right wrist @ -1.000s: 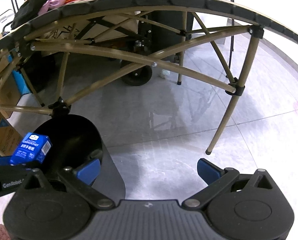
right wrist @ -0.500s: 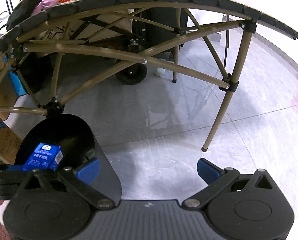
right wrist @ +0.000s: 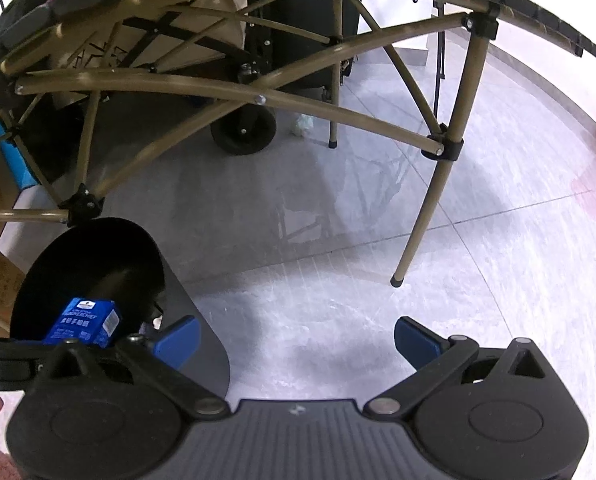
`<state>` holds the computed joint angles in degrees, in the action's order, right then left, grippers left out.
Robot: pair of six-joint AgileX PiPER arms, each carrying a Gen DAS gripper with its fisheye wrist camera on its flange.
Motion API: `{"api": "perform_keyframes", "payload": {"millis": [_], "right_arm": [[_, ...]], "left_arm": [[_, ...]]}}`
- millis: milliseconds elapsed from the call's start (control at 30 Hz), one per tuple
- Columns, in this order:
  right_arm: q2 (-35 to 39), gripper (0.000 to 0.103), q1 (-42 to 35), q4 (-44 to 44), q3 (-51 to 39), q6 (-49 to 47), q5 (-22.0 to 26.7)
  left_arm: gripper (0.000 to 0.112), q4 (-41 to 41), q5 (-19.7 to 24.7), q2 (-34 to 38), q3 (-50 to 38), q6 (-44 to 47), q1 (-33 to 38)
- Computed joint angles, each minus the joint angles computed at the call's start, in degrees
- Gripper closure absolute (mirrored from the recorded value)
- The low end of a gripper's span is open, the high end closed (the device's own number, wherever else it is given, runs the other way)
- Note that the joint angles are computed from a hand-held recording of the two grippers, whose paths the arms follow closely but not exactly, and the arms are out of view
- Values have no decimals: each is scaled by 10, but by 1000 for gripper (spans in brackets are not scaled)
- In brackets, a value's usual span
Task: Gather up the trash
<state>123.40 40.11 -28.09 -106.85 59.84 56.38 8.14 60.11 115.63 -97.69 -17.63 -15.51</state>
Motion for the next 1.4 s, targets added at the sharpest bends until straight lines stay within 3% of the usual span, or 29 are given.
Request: {"api": "perform_keyframes", "payload": {"millis": [67,133,200,300,700,1400], "right_arm": [[1,0,-3,5,1,0,-1],[3,0,-5,9,-1,1,1],[5,0,-5,10,-3,2,2],[6,0,-5,10,-5,1,3],[17,0,-4,17,-18,-6,9],[19,0,-4,17,-24,-6,11]], "left_arm": [[58,-1,8,4,-8,1,-1],[50,4,16,6,-13,1,-3],[29,13,17,7,-15,-1,-9],[10,34,14,1,-12,-10,-17],[9,30,36,11,-28,-6,-6],[9,28,31,-1,-20,-12,-10]]}}
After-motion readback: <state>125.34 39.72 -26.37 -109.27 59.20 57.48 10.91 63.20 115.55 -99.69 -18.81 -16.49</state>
